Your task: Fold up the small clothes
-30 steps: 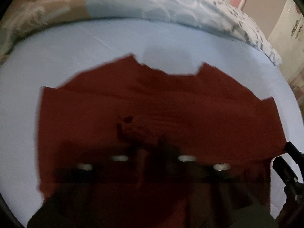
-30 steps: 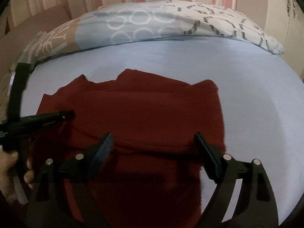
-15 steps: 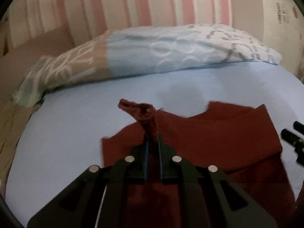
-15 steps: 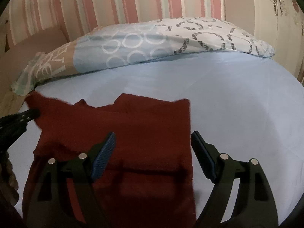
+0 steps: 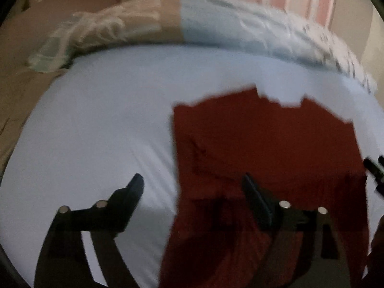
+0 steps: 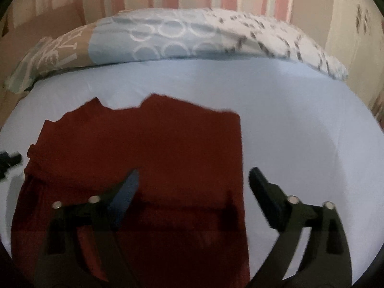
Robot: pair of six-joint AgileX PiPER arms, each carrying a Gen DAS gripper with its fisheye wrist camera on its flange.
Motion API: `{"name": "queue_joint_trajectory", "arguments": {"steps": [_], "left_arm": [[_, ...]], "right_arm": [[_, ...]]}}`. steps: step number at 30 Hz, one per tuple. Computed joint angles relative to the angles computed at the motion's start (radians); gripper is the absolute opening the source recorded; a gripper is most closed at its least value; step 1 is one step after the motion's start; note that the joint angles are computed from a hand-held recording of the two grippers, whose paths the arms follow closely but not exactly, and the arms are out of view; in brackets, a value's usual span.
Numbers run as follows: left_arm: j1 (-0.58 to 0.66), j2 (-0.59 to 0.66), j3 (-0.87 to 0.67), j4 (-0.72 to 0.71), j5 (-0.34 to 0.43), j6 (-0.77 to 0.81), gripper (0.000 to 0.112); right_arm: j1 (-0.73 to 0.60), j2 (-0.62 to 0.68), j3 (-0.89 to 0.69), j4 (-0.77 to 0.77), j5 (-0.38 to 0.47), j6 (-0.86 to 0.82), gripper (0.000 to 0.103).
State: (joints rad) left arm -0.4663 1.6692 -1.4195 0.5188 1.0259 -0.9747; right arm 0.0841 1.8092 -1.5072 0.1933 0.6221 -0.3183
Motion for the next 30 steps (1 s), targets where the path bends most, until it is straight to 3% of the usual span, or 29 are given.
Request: {"name": "queue_joint_trajectory", "arguments": {"steps": [4, 8, 10, 13, 18, 21, 26, 30], "left_arm": [[0.032, 0.144, -0.183, -0.056, 0.022, 0.13, 0.092], [0.064, 0.308, -0.322, -0.141, 0.078, 0.237, 0.091], [0.066, 0.333, -0.317, -0.14, 0.079, 0.235, 0.092], [0.08, 0.3, -0.239, -0.161, 0.002, 0.21, 0.093], [0.103, 0.288, -0.206, -0.199, -0.04, 0.214, 0.098], [0.082, 0.253, -0.186, -0.181, -0.029, 0.199, 0.097], [-0.005, 0.103, -0.048, -0.036, -0.038, 0.098, 0.097], [-0.126, -0.061, 0.103, 0.102, -0.035, -0.059, 0.097]], "right_arm": [[0.072, 0.09, -0.127, -0.08, 0.058, 0.05, 0.095], [0.112, 0.27, -0.365, -0.175, 0.238, 0.143, 0.083], [0.11, 0.324, -0.432, -0.182, 0.295, 0.16, 0.079], [0.078, 0.371, -0.485, -0.123, 0.34, 0.155, 0.082], [0.06, 0.402, -0.54, -0.086, 0.396, 0.145, 0.085], [0.051, 0.344, -0.464, -0.042, 0.356, 0.095, 0.089], [0.034, 0.055, -0.073, 0.096, 0.071, -0.068, 0.099], [0.031, -0.137, 0.136, 0.159, -0.059, -0.141, 0.1]]}}
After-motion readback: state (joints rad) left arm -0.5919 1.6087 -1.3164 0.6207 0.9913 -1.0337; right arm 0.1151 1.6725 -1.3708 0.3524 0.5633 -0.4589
